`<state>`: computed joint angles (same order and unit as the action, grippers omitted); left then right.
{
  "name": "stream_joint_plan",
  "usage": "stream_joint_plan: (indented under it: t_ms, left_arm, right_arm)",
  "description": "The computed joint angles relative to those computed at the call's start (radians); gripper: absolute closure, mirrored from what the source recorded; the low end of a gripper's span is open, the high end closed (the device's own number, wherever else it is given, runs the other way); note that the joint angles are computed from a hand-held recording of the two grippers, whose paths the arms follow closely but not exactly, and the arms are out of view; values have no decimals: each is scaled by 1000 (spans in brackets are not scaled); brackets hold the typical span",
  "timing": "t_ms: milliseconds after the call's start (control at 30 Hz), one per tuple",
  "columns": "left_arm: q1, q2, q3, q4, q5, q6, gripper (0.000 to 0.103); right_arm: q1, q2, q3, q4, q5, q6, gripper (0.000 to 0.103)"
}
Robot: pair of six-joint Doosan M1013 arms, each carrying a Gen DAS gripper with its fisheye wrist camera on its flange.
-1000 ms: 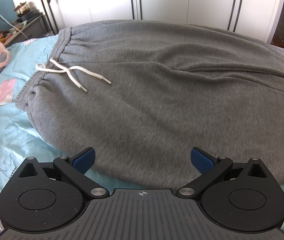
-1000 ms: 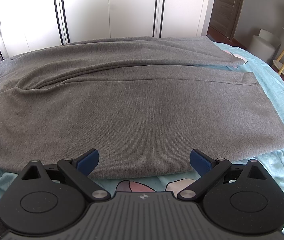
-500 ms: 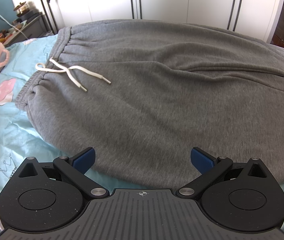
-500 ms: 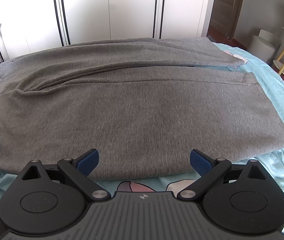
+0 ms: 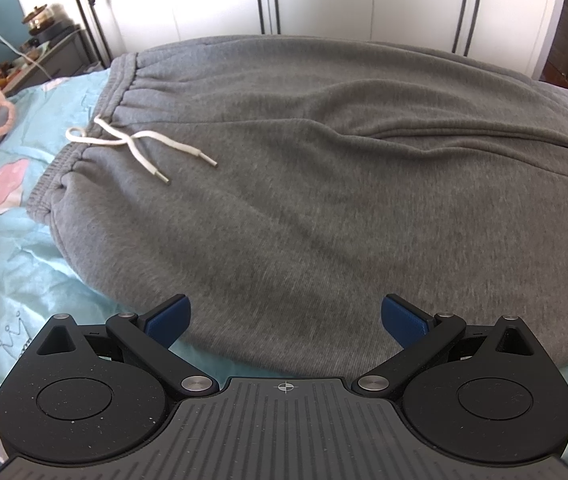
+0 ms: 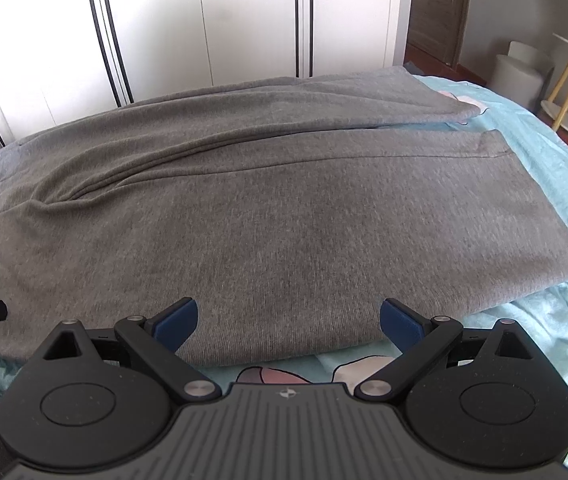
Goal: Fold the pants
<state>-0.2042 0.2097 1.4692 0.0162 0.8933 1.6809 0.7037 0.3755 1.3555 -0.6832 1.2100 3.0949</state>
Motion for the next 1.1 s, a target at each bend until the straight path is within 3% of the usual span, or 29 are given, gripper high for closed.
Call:
stream_joint_plan:
  t_ms: [333, 467, 600, 700, 833, 933, 1033, 1100]
  left_arm:
    - [4, 9, -18, -27, 41, 30, 0]
    - [11, 20, -39, -33, 66, 3, 0]
    - [7, 43, -66, -2, 54, -72, 0]
    - [11, 77, -114, 4, 66, -95, 0]
    - [42, 154, -242, -46, 92, -126, 0]
    - [63, 221, -348, -69, 100, -176, 0]
    - [62, 273, -413, 2, 90, -266, 0]
    - [61, 302, -446, 33, 100, -284, 0]
  right_arm:
    - [-13, 3, -17, 49, -16, -78, 5]
    - [-48, -19, -1, 70, -88, -101, 5]
    - [-131, 5, -67, 64, -53, -188, 5]
    - [-224, 53, -154, 48, -36, -206, 5]
    - [-376, 134, -275, 202, -82, -125, 6]
    - [-455, 212, -375, 293, -72, -48, 11]
    - [-503, 341, -565, 339, 62, -162, 11]
    - [-524, 386, -623, 348, 88, -154, 11]
